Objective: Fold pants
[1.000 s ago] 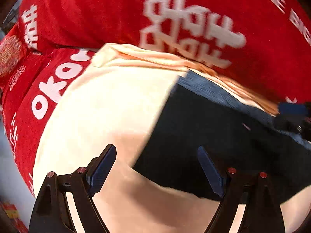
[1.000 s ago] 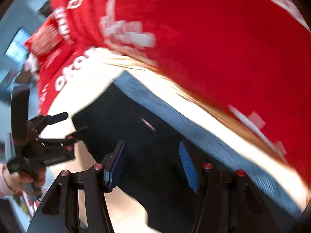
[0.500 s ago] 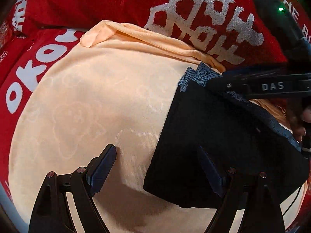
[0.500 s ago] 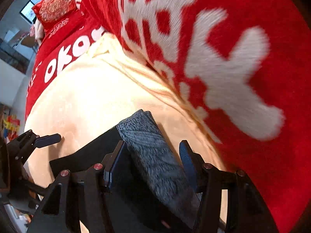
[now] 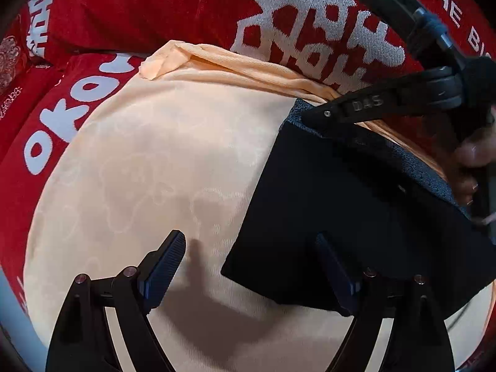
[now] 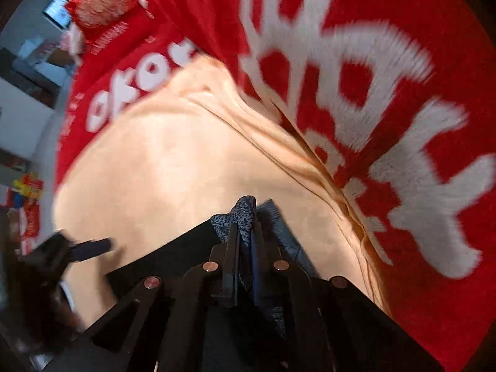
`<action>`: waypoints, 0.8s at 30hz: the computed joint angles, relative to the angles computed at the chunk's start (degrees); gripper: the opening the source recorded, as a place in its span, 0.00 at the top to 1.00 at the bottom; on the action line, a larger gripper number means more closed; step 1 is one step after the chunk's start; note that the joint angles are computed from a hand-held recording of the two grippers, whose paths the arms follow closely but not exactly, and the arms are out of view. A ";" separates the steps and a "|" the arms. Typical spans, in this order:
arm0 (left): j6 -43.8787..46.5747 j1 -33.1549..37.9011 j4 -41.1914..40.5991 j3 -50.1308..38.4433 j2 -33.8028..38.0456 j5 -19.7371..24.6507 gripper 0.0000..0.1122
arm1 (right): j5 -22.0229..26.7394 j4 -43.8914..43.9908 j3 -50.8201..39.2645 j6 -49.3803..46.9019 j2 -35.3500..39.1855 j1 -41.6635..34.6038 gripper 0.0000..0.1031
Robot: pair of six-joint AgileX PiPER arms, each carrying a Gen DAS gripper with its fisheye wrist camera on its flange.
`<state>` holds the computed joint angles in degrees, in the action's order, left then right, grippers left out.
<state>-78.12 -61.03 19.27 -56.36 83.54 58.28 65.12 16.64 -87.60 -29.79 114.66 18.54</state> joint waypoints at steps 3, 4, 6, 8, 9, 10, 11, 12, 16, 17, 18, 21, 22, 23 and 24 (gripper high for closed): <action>2.03 0.16 0.82 -3.93 0.65 1.70 0.23 | -3.72 0.86 3.59 4.40 -3.51 -0.77 0.82; 2.36 -0.15 1.09 -4.64 0.61 2.13 0.23 | -3.43 0.39 4.46 5.98 -5.53 -1.58 0.76; 6.70 1.05 0.86 -9.36 3.20 2.52 0.23 | -4.81 -1.60 8.30 7.67 -11.04 -3.60 0.67; 11.37 2.71 -0.62 -13.86 6.88 1.75 0.23 | -5.71 -3.08 13.37 8.90 -17.78 -7.78 0.56; 14.61 3.74 -2.16 -16.71 9.77 0.76 0.23 | -4.71 -3.27 16.43 9.15 -21.63 -11.94 0.55; 16.33 4.27 -2.99 -18.54 11.86 0.09 0.23 | -3.48 -3.37 17.49 8.81 -23.20 -14.93 0.55; 17.12 4.59 -2.99 -20.59 14.53 -0.39 0.23 | -2.01 -3.47 19.36 8.63 -25.15 -18.44 0.55; 17.79 4.78 -1.96 -23.69 18.78 0.01 0.23 | -0.22 -3.22 21.41 7.44 -26.64 -22.78 0.55; 16.99 7.27 -0.55 -29.44 27.79 3.11 0.21 | -1.18 -7.57 28.82 3.27 -27.62 -34.15 0.55; 16.15 7.56 0.00 -29.25 27.93 2.80 0.15 | -2.24 -8.09 30.56 2.18 -27.09 -37.04 0.55; 14.70 7.91 1.48 -29.35 28.26 3.48 0.15 | -3.79 -9.40 31.70 1.71 -26.10 -40.23 0.55; 15.32 8.81 0.96 -31.20 28.43 7.74 0.15 | -8.53 -13.14 31.09 3.67 -25.14 -51.26 0.57; 15.42 8.37 0.80 -31.85 27.77 9.48 0.15 | -7.05 -11.32 29.01 3.04 -24.47 -55.76 0.57; 15.67 8.05 0.65 -31.96 27.34 9.85 0.15 | -3.36 -7.22 26.11 0.83 -23.50 -61.39 0.56; 16.18 7.02 0.29 -32.52 26.73 10.74 0.15 | 0.70 -3.16 23.83 -1.84 -22.62 -66.33 0.56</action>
